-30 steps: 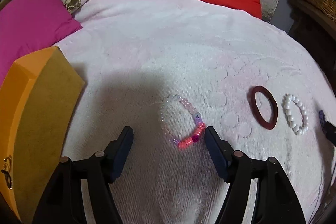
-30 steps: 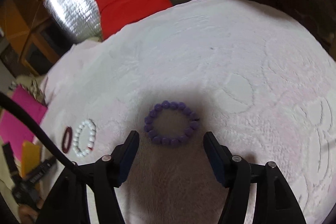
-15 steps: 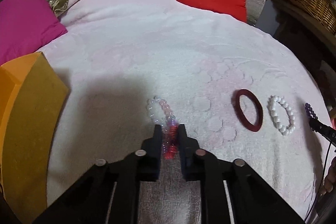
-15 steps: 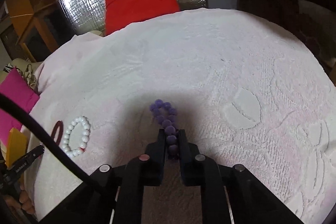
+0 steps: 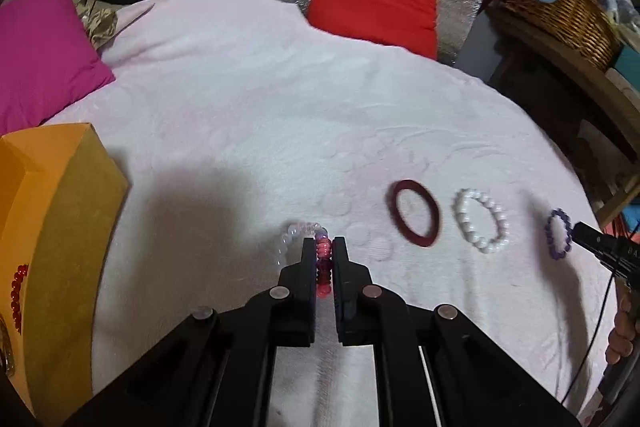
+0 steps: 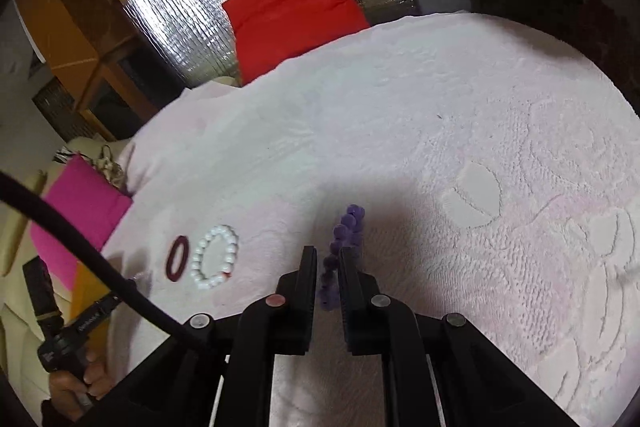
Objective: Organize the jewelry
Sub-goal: 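Grasp the pink-and-white bead bracelet with the left tool while the right tool grasps the purple bead bracelet, then lift both held bracelets off the cloth toward the orange box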
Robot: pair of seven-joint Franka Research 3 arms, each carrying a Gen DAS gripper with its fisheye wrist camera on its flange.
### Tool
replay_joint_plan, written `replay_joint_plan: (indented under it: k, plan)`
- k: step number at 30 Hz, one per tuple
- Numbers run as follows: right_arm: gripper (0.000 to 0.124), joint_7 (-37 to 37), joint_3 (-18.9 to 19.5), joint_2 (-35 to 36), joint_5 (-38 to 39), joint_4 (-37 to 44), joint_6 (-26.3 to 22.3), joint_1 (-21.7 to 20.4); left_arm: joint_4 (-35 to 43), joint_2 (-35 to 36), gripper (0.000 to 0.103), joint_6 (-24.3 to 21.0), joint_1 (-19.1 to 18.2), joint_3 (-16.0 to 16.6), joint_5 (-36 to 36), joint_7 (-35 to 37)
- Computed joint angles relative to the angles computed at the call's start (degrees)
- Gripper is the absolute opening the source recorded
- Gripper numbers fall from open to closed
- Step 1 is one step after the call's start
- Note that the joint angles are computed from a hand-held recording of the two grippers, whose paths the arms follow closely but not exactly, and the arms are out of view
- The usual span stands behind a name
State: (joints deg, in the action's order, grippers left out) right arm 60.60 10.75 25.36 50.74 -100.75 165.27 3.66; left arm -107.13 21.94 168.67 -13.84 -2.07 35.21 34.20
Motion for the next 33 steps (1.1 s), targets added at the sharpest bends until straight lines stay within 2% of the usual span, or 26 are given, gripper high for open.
replay_joint_plan:
  k: [7, 11, 15, 17, 19, 20, 21, 22, 23, 27, 29, 30, 31, 33]
  plan:
    - [0.012, -6.0, 2.6, -2.0, 9.2, -0.6, -2.1, -2.6, -3.0, -2.8, 0.008, 3.4, -0.5, -0.7, 0.7, 1.6]
    - [0.012, -8.1, 1.7, -3.0, 13.4, -0.7, -3.7, -2.0, -3.4, -3.2, 0.008, 4.6, -0.5, -1.1, 0.6, 3.1]
    - [0.012, -2.3, -2.0, -3.4, 7.8, -1.6, -0.5, 1.6, -3.9, -3.5, 0.008, 3.7, -0.4, -1.5, -0.1, 4.2]
    - [0.013, 7.5, -6.6, -3.3, -1.6, -2.6, 1.6, 5.4, -4.0, -3.5, 0.008, 3.1, -0.4, -1.8, -0.5, 4.9]
    - [0.023, 17.5, -11.6, -2.5, -11.3, -2.6, 0.3, 8.9, -3.9, -3.4, 0.008, 3.0, -0.6, -1.8, -0.5, 5.3]
    - [0.036, 22.5, -14.3, -1.7, -16.4, -2.2, -0.7, 10.9, -3.8, -3.4, 0.008, 3.0, -0.8, -1.7, -0.3, 5.2]
    - [0.056, 25.6, -15.7, -1.1, -19.5, -1.7, -1.4, 11.9, -3.7, -3.3, 0.008, 3.1, -1.1, -1.4, 0.1, 5.1]
    - [0.068, 27.3, -16.0, -0.5, -21.3, -1.3, -1.7, 12.2, -3.5, -3.2, 0.008, 3.1, -1.4, -1.3, 0.3, 4.9]
    - [0.068, 27.1, -15.0, -0.1, -22.0, -1.0, -1.6, 11.4, -3.3, -3.1, 0.008, 3.0, -1.4, -1.4, 0.3, 5.0]
    - [0.068, 31.5, -15.6, 2.4, -30.0, 1.1, -1.6, 12.7, -3.0, -2.8, 0.008, 2.9, -1.5, -1.5, 0.2, 5.3]
    - [0.052, 33.2, -15.9, 4.0, -33.8, 2.4, -2.1, 13.3, -3.0, -2.8, 0.008, 3.0, -1.2, -1.7, -0.2, 5.7]
    - [0.035, 35.1, -17.7, 4.8, -37.5, 3.3, -3.0, 15.0, -3.1, -2.8, 0.008, 3.1, -1.3, -1.6, -0.1, 5.7]
    - [0.026, 36.1, -18.4, 5.1, -40.0, 3.7, -3.2, 15.7, -3.2, -2.9, 0.008, 3.2, -1.4, -1.4, 0.0, 5.6]
    - [0.020, 36.4, -17.2, 5.0, -41.7, 3.7, -2.8, 15.0, -3.3, -3.0, 0.008, 3.4, -1.1, -1.6, -0.5, 5.8]
